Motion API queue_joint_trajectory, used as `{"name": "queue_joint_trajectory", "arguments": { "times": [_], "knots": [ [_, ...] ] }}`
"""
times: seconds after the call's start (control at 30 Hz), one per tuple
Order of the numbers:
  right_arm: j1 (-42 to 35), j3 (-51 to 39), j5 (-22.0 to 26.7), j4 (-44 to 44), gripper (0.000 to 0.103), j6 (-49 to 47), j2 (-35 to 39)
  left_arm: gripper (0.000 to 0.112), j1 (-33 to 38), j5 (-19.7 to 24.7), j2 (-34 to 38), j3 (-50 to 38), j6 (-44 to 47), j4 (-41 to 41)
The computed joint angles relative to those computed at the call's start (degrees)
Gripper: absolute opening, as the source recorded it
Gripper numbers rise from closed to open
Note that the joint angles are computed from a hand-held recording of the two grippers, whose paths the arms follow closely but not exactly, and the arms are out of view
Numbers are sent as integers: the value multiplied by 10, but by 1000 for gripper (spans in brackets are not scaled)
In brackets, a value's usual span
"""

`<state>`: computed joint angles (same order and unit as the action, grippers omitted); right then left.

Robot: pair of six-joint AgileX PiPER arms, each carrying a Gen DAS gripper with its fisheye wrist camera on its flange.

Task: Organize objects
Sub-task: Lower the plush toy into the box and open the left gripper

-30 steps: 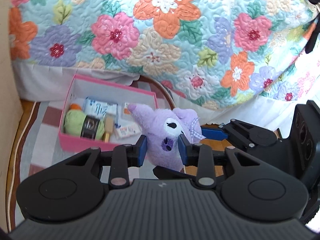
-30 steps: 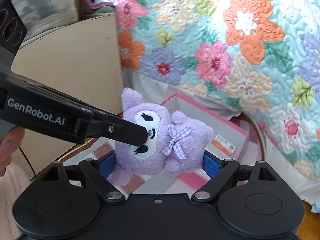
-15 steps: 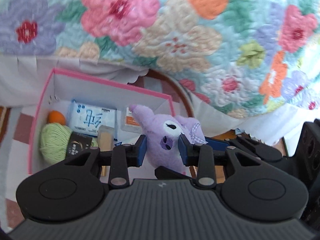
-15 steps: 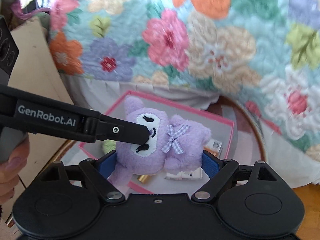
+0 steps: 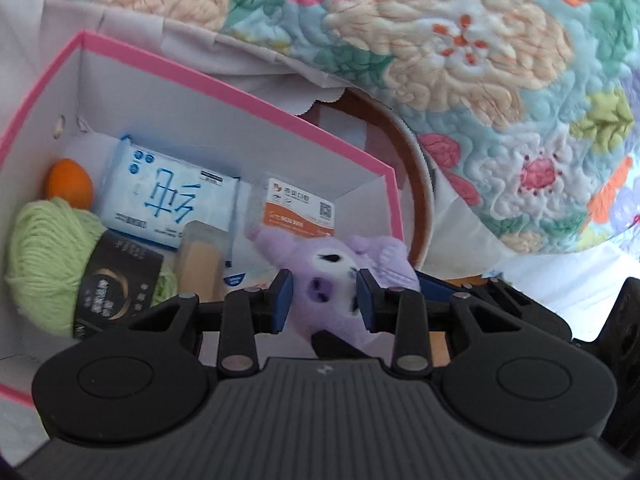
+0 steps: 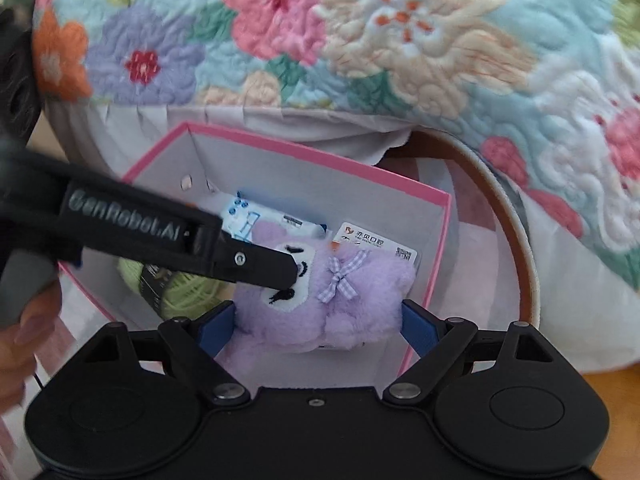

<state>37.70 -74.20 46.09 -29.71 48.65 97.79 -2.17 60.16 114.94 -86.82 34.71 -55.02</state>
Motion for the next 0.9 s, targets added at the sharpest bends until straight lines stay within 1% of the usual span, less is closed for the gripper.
{"name": "queue_joint_trajectory", "arguments": {
  "times": [0.07,0.13,0.17,0.33,0.4,0.43,0.5,0.57,0.63,0.77,0.83,0.9],
  "knots": [
    [13,-20,25,-22,87,-18,22,33,-4,-8,10,-1,1,-3],
    [15,-36,39,-16,85,-56,38,33,-13,-26,15,-4,1,15],
    [12,-38,38,-6,83,-75,41,33,-17,-32,19,-7,2,22],
    [-12,-49,29,38,83,-143,60,33,-20,-50,37,-18,2,32],
    [-17,-60,30,50,80,-161,70,33,-25,-61,39,-20,5,41],
    [-20,-67,33,59,75,-173,76,33,-27,-64,40,-19,7,41],
    [-18,-85,55,58,69,-176,90,33,-31,-80,33,-4,35,32],
    [-15,-103,83,55,47,-179,106,33,-36,-107,16,20,62,23],
    [-13,-108,97,48,38,-168,114,33,-45,-134,4,34,67,27],
    [-14,-97,91,21,36,-120,116,33,-46,-148,-7,45,65,29],
    [-18,-93,81,16,36,-102,117,33,-45,-155,-16,54,58,37],
    [-13,-88,77,-7,36,-80,121,36,-45,-144,-15,47,28,61]
  ]
}}
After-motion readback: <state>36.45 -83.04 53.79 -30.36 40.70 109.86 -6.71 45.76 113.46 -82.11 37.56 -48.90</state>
